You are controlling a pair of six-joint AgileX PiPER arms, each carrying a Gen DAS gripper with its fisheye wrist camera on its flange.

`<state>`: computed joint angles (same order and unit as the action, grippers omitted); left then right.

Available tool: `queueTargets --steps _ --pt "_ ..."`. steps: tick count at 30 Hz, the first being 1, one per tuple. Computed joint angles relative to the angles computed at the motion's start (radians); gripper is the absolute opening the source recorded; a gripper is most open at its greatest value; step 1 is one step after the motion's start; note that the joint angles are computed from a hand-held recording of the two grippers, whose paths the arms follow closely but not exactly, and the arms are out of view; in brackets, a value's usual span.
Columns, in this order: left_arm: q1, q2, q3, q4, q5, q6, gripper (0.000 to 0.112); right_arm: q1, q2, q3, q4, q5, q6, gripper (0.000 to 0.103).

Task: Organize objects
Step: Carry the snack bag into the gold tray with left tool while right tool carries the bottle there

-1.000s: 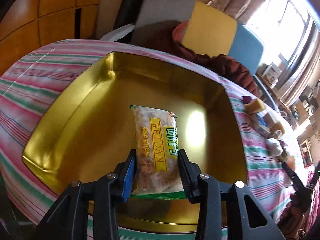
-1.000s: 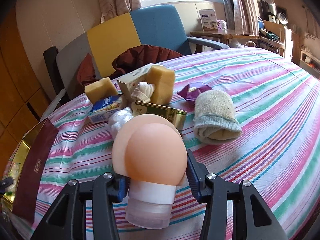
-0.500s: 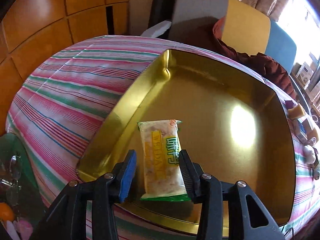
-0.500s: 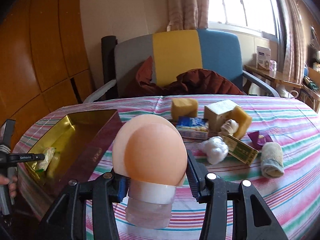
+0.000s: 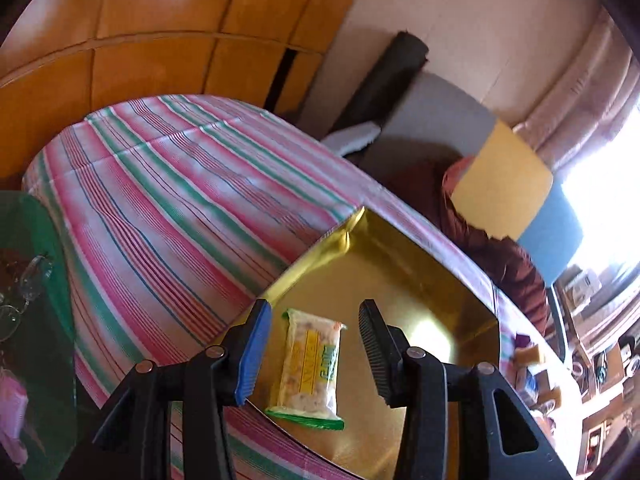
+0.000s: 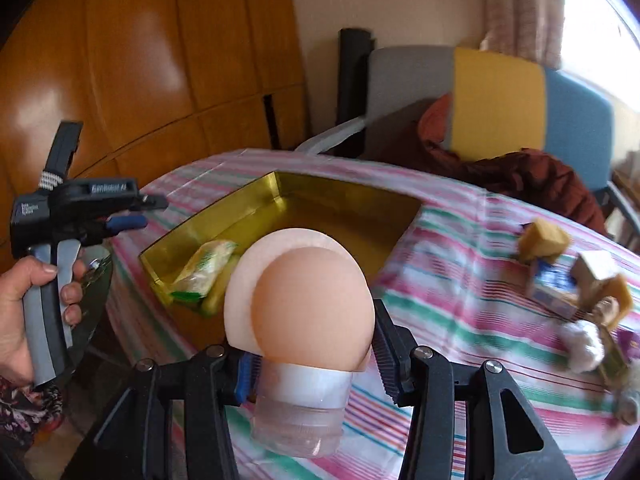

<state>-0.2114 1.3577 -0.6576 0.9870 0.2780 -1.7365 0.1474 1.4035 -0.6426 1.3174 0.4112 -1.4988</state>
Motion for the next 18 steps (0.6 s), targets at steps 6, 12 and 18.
queueTargets --steps 6,12,18 --pt "0.014 -0.01 -0.004 -0.014 -0.011 0.013 0.046 0.183 0.152 -0.17 -0.347 -0.046 0.436 0.05" --pt "-0.006 -0.019 -0.004 -0.033 -0.003 0.023 0.046 0.272 0.31 -0.336 -0.64 -0.015 0.821 0.05" --pt "-0.021 -0.023 -0.007 -0.025 0.006 0.012 0.046 0.298 0.403 -0.428 -0.62 0.023 0.879 0.056"
